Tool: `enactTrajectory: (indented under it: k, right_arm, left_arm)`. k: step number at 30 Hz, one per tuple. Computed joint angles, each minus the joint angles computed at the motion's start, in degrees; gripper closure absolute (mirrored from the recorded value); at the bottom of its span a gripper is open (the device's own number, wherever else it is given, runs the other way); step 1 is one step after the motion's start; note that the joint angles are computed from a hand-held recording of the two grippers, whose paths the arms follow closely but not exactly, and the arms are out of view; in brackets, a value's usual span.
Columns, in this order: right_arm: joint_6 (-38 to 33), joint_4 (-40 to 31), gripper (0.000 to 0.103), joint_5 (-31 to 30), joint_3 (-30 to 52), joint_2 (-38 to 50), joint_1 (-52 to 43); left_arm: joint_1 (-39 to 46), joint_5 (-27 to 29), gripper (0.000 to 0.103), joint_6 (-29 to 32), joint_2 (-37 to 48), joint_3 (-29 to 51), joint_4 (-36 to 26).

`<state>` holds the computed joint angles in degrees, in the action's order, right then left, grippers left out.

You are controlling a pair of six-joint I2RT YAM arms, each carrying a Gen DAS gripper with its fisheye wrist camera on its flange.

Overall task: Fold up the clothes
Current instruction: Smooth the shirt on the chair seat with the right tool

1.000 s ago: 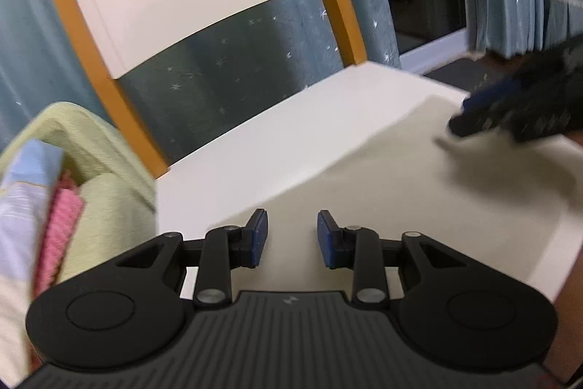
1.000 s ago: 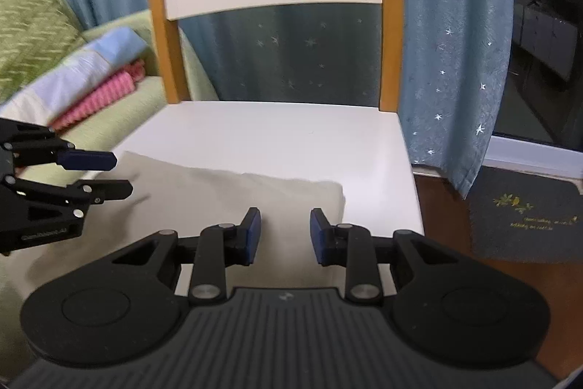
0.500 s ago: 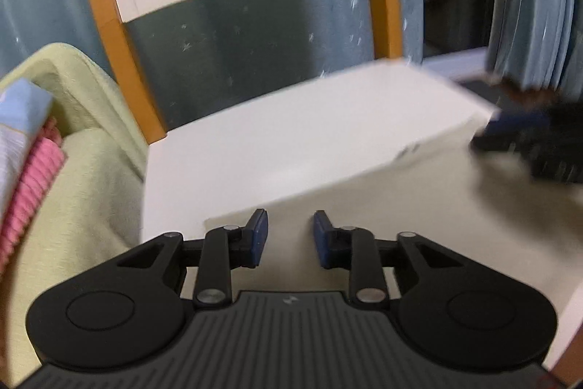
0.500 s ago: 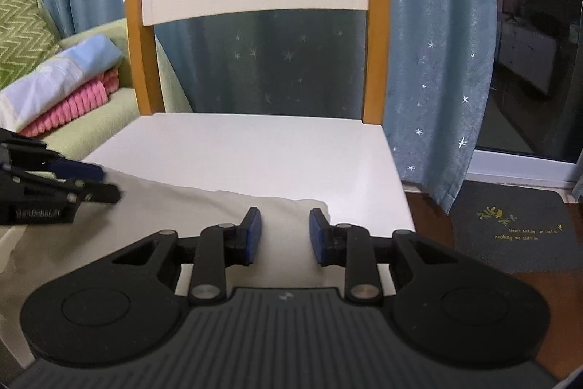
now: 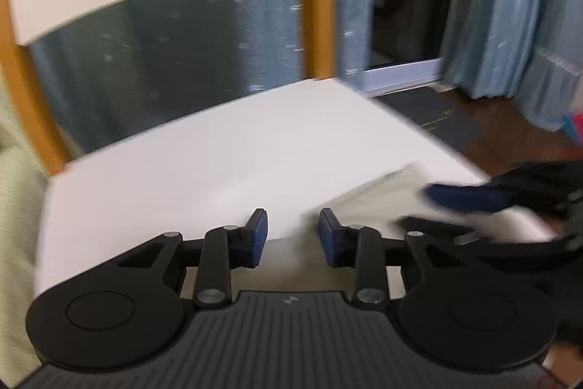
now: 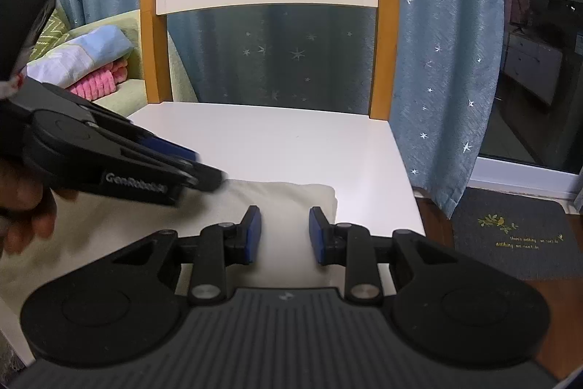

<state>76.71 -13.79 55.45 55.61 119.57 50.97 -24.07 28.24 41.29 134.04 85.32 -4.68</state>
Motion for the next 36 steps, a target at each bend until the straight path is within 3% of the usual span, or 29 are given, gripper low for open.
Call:
enactTrajectory:
  k: [4,7,12,15,17,24,27,32,36]
  right_arm:
    - [-0.26,-0.29,0.078,-0.12,0.04,-0.19,-0.02]
    - [1.32,-3.39,0.078,0.24,1.53,-0.01,0.50]
    - [-0.45,-1.49,0.078,0.19,1.91,-0.46,2.59]
    - [-1.00,-2.60,0.078,-0.60,2.43,0.32,3.45]
    - [-0.18,-3.56,0.079,-0.26,2.14,0.20,4.16]
    - [12.64,-16.45,0.078,-1.71,5.02,-0.88,7.08]
    - [19.87,-22.16,0.078,-0.09,7.12,-0.45,11.20]
    - [23.36,-25.81,0.078,-1.86,10.73,3.16,15.12]
    - [26.52,-29.66,0.078,-1.96,13.61,4.98,15.98]
  left_arm:
    - [3.17,-2.29,0.071,-2.24,1.76,2.84,1.43]
    - [6.76,3.27,0.071,-3.30,0.21,2.12,0.55]
    - [10.24,10.49,0.070,3.67,-2.79,-1.69,-5.41]
    - [11.00,9.29,0.065,7.50,-3.00,-5.87,-1.45]
    - [12.23,10.05,0.063,6.39,-2.58,-5.72,-0.65]
    - [15.34,7.62,0.064,6.53,-4.22,-6.23,-0.54]
    - [18.42,10.61,0.069,8.48,-8.48,-11.11,-1.85]
    - [23.21,16.40,0.068,20.97,-12.33,-16.06,-11.97]
    - [23.66,15.01,0.065,22.15,-12.98,-20.52,-5.59]
